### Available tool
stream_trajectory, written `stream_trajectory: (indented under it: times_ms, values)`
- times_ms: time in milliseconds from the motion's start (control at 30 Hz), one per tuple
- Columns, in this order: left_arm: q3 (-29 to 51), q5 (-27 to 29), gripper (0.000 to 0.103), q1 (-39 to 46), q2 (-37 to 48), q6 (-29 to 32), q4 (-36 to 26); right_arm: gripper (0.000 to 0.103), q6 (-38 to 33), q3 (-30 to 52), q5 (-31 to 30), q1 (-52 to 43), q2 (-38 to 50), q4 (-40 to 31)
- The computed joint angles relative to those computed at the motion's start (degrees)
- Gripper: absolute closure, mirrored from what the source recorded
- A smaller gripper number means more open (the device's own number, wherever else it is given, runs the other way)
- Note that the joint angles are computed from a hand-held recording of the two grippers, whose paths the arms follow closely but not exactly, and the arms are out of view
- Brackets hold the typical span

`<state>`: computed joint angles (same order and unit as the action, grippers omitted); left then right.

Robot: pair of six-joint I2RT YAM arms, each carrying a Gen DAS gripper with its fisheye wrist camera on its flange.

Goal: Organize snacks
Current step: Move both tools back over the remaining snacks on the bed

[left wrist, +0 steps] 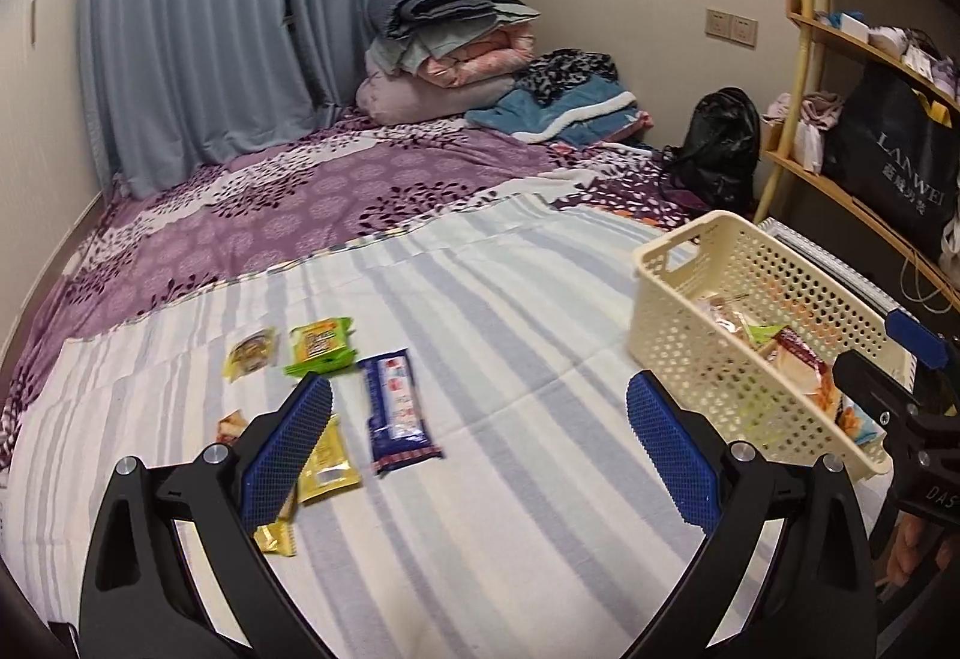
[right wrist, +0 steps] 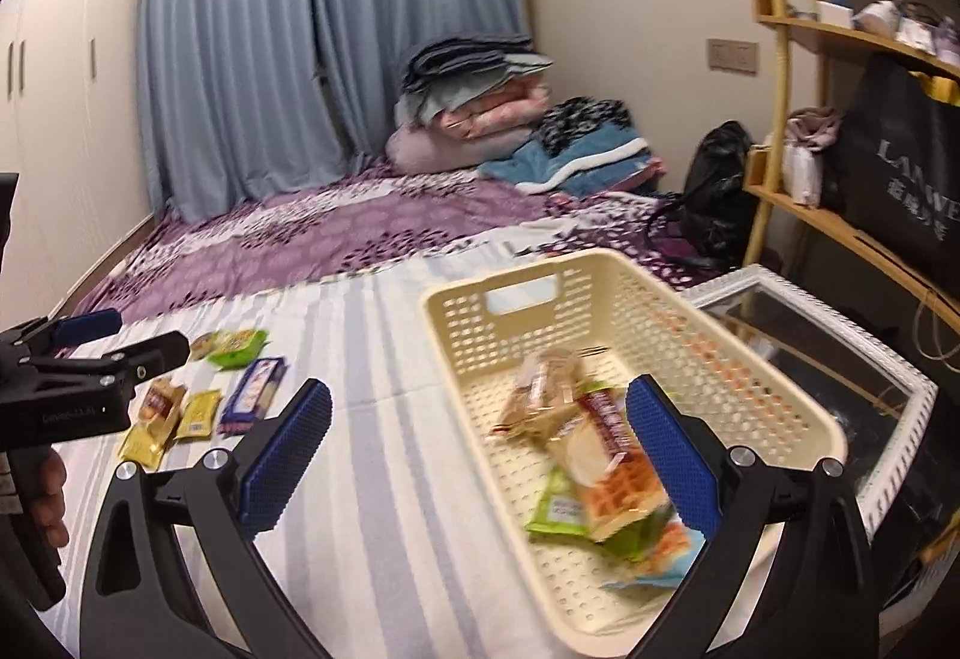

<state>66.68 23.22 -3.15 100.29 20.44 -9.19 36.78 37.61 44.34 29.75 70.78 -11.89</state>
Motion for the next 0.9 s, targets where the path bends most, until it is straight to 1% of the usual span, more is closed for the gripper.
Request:
stream_trajectory:
  times_ms: [67, 167, 300, 400, 467, 700, 767, 900]
  values:
    - [1.48, 1.74, 0.003, 2.77, 1.44, 0.07, -1.03, 0.005, -0.52, 0.99, -2.47, 0.61, 1.51, 1.67]
    - [4.74, 3.71, 0.003, 6.71, 4.24, -0.64, -2.69, 0.005, -0.04, 3.39, -4.55, 1.34, 4.84, 2.29]
    - [7.1, 4.35, 0.003, 11.35, 7.13, -1.99, -1.48, 0.005, 0.65, 6.41, -5.98, 2.58, 9.31, 2.11]
    - [9.78, 5.3, 0.003, 14.13, 9.73, -1.37, -2.34, 0.005, 1.43, 7.8, -7.55, 2.91, 11.91, 2.26]
    - [11.5, 4.56, 0.003, 15.47, 11.55, -1.36, -2.59, 0.005, 1.76, 8.42, -8.3, 3.06, 13.17, 2.41]
    - [18.1, 3.4, 0.003, 17.82, 18.48, -1.38, -4.7, 0.005, 0.92, 10.92, -9.63, 3.71, 16.82, 2.39]
    - [19.19, 3.47, 0.003, 17.68, 20.03, -1.25, -4.76, 0.005, 0.17, 11.74, -9.94, 3.64, 17.53, 2.15]
    - [24.05, 2.83, 0.003, 16.48, 25.29, 0.61, -6.27, 0.005, -0.29, 12.42, -10.48, 3.87, 18.79, 2.06]
